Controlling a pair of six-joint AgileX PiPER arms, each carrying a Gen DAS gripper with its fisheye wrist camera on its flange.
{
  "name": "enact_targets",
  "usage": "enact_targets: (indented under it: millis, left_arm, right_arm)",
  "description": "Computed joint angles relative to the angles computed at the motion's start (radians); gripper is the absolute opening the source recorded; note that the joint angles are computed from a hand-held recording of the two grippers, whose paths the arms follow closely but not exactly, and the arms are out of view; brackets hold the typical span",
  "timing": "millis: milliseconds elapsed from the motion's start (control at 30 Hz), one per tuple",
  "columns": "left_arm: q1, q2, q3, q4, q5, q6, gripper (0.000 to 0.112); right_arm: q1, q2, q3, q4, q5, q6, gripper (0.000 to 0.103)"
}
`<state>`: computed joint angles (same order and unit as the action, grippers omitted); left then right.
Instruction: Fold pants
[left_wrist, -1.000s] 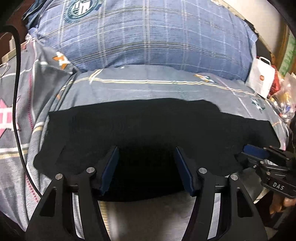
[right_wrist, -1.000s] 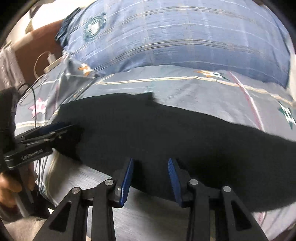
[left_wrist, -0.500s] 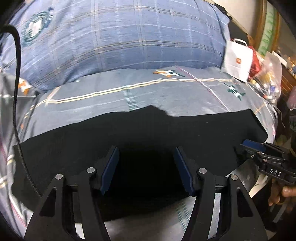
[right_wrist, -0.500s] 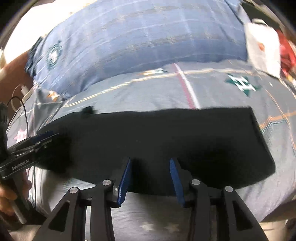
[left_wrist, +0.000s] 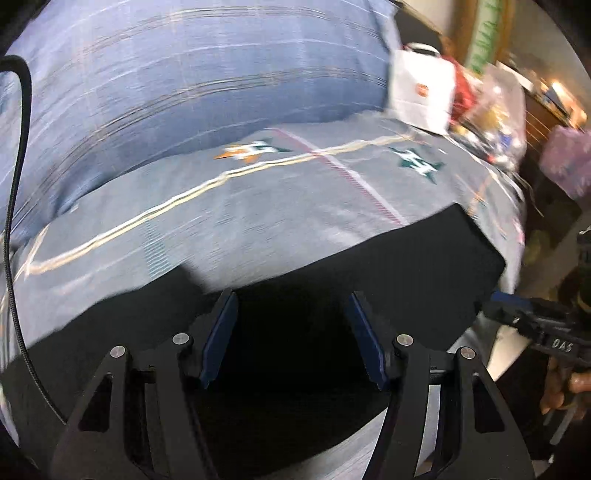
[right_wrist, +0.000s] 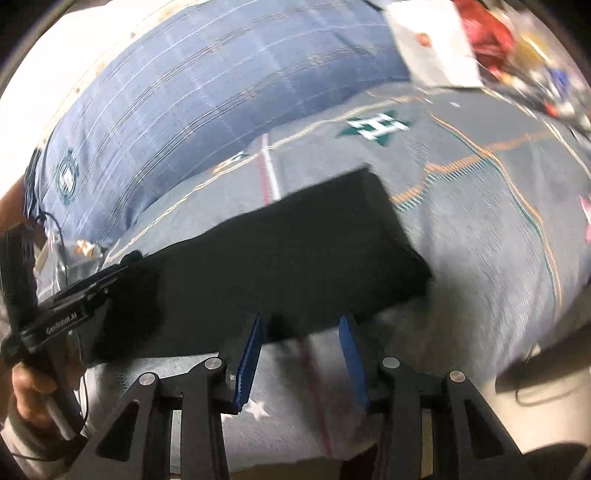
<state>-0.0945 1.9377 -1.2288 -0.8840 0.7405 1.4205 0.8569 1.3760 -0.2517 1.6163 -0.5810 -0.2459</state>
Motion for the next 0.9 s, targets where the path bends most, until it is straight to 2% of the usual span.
enact_targets:
  millis: [133,233,400,533,633,700,800,833,900]
  left_arm:
    - [-0.086,0.047,-0.103,0.064,0.092,-0.075,0.063]
    - [-0.161,0.092,-0.174,0.103,0.118,-0.119,0.063]
    - [-0.279,0.21,-0.371,0.187,0.251,-0.252,0.063]
    - [-0.384,0.244,-0.41,0.243,0.212,-0.275,0.063]
    - [-0.434,0.296,-0.477,0.273,0.237,-0.326,0.063]
    - [-0.446,0.312,-0.491,0.241,0.23,-0.309,0.063]
    - [-0.456,0.34,-0.529,0.214,0.268,-0.282,0.063]
    - [-0.458,0.34,-0.523,0.207,0.263,-0.261,0.061]
    - [-0.464,0.336,-0.498,0.177,0.253,-0.186,0.047]
  right_arm:
    - [-0.02,-0.004,0.047,-0.073,0.022,0.13,0.041]
    - [-0.063,0.019,0.094,-0.295,0.026,0.358,0.041]
    - [-0.072,0.068,0.154,-0.507,-0.084,0.601,0.041]
    - [-0.097,0.119,0.198,-0.663,-0.18,0.777,0.042]
    - [-0.105,0.174,0.229,-0.747,-0.272,0.899,0.042]
    - [-0.097,0.203,0.235,-0.761,-0.313,0.943,0.042]
    - [-0.113,0.234,0.243,-0.798,-0.36,0.983,0.042]
    - [-0.127,0.235,0.247,-0.817,-0.366,0.991,0.042]
    - [-0.169,0.209,0.245,-0.837,-0.335,0.966,0.036]
